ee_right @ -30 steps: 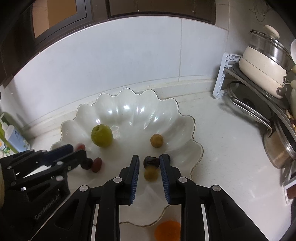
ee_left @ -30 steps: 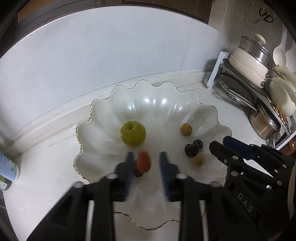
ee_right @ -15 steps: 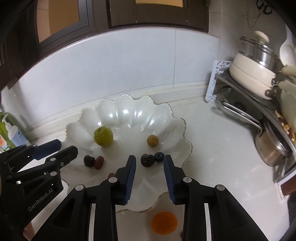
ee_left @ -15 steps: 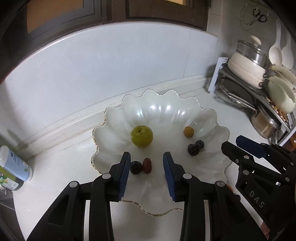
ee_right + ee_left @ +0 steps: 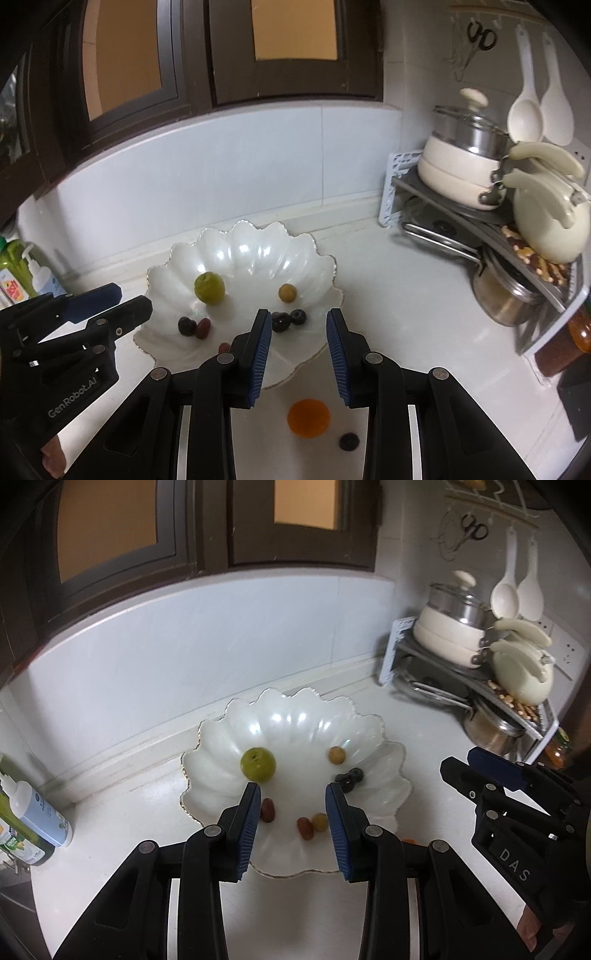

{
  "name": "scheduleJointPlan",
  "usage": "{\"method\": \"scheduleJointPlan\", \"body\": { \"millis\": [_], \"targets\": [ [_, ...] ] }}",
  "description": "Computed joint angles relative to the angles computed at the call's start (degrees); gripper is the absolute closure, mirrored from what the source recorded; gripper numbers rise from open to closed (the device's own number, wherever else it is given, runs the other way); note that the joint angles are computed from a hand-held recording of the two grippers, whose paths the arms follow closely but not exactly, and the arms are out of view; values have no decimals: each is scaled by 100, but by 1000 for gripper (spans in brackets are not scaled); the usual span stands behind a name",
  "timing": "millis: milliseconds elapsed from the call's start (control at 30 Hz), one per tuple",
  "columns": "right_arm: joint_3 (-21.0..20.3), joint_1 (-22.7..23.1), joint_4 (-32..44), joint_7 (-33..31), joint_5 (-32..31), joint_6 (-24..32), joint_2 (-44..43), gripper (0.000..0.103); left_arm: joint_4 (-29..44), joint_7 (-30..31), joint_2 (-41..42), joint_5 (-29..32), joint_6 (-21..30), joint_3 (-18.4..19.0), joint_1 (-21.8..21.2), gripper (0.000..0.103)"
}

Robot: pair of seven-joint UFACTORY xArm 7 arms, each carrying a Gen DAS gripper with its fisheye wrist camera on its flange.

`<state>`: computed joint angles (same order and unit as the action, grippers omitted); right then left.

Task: Organize fruits
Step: 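Withdraw both tools from the bowl toward the orange and dark plum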

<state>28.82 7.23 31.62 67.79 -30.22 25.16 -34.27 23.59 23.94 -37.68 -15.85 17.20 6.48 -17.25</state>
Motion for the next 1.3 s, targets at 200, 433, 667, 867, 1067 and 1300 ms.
{"method": "scheduleJointPlan", "body": {
  "millis": [200,433,667,867,1067,1300],
  "targets": [
    [-19,238,-312,74,236,261,-691,71,-190,31,-551,23,162,-22,-108,67],
    [79,470,-576,113,567,624,-1270,71,-443,62,-1114,79,340,-69,-233,67],
    [173,683,-753,195,782,995,-1709,71,-652,127,-1546,105,539,-36,-373,67],
    [237,889,-915,346,960,1286,-2069,71,-781,209,-1760,86,679,-43,-514,67],
    [261,1055,-1035,441,1058,1483,-2256,71,-914,399,-1894,2,774,45,-708,67],
    [285,1242,-1185,562,1135,1615,-2383,71,-1070,566,-1999,-132,840,73,-842,67]
  ]
}}
